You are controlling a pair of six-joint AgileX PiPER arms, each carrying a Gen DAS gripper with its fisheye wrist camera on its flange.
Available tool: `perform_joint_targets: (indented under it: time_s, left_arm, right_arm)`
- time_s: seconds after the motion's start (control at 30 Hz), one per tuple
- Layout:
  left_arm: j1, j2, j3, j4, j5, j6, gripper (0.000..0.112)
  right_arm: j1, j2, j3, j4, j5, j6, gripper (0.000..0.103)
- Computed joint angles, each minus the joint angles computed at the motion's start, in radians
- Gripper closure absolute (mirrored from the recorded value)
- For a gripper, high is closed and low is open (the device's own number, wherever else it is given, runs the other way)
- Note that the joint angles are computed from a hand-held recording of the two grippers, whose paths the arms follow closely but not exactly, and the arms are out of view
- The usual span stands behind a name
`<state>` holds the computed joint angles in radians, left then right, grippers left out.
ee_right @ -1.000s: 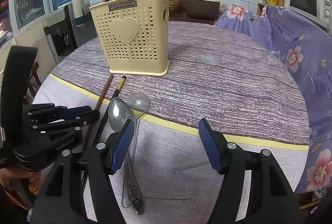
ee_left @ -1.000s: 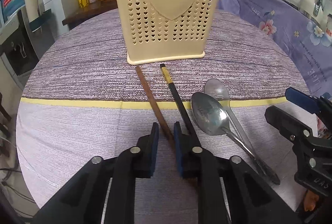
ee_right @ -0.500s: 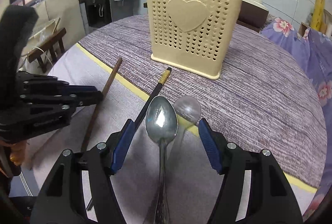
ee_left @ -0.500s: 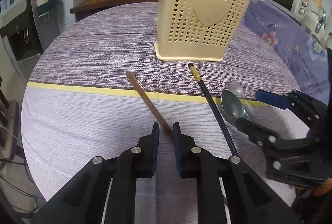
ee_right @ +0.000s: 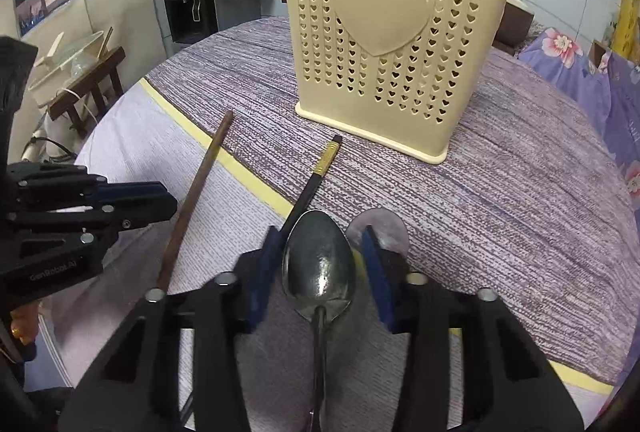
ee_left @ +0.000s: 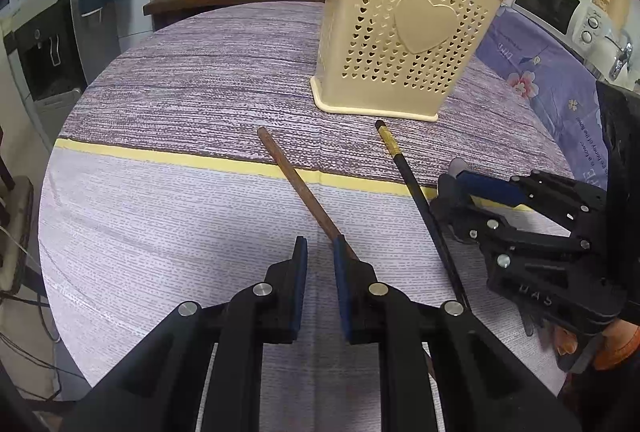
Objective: Organize utensils
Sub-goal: 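Grasp the last brown chopstick with the left tool while the right tool grasps a metal spoon, then lift the chopstick and spoon upright and carry them over the basket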
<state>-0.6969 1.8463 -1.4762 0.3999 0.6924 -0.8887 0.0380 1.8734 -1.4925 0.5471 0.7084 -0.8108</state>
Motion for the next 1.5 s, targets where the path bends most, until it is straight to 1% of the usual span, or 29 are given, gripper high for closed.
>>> perform_joint_targets:
  time_s: [0.2, 0.3, 0.37, 0.43, 0.53, 0.63, 0.7, 0.8, 0.9, 1.1, 1.2, 1.33, 1.5]
  left_arm:
    - [0.003, 0.000, 0.004, -0.002, -0.004, -0.004, 0.098]
    - [0.017, -0.007, 0.013, -0.022, -0.020, 0.003, 0.098]
    - [0.027, -0.013, 0.015, -0.033, -0.025, 0.004, 0.098]
    - [0.032, -0.010, 0.001, -0.031, -0.016, 0.001, 0.098]
    - [0.045, 0.009, -0.038, -0.043, -0.002, 0.018, 0.098]
    - [0.062, 0.043, -0.095, -0.067, 0.022, 0.042, 0.098]
    - [0.077, 0.082, -0.154, -0.094, 0.055, 0.068, 0.098]
    - [0.090, 0.137, -0.228, -0.088, 0.107, 0.060, 0.096]
    - [0.082, 0.198, -0.332, -0.043, 0.183, 0.051, 0.096]
    - [0.073, 0.264, -0.449, -0.031, 0.261, 0.085, 0.099]
    - [0.072, 0.289, -0.493, -0.030, 0.284, 0.104, 0.101]
    - [0.069, 0.304, -0.520, -0.029, 0.297, 0.115, 0.104]
    - [0.051, 0.319, -0.540, 0.004, 0.313, 0.104, 0.104]
  right_arm:
    - [-0.002, -0.014, 0.019, 0.019, -0.014, -0.009, 0.067]
    - [-0.021, -0.044, 0.041, 0.082, -0.019, -0.032, 0.067]
    - [-0.043, -0.065, 0.045, 0.133, 0.003, -0.049, 0.067]
    - [-0.069, -0.097, 0.054, 0.181, 0.027, -0.067, 0.067]
    - [-0.102, -0.164, 0.088, 0.245, 0.034, -0.097, 0.067]
    - [-0.138, -0.228, 0.122, 0.287, 0.039, -0.112, 0.067]
    - [-0.171, -0.262, 0.142, 0.322, 0.053, -0.129, 0.067]
    - [-0.198, -0.307, 0.177, 0.350, 0.039, -0.149, 0.067]
    - [-0.217, -0.336, 0.201, 0.373, 0.041, -0.172, 0.067]
    - [-0.243, -0.365, 0.227, 0.408, 0.055, -0.206, 0.067]
    - [-0.245, -0.366, 0.227, 0.406, 0.050, -0.199, 0.067]
    - [-0.252, -0.366, 0.226, 0.405, 0.049, -0.189, 0.067]
    - [-0.244, -0.363, 0.225, 0.397, 0.040, -0.180, 0.067]
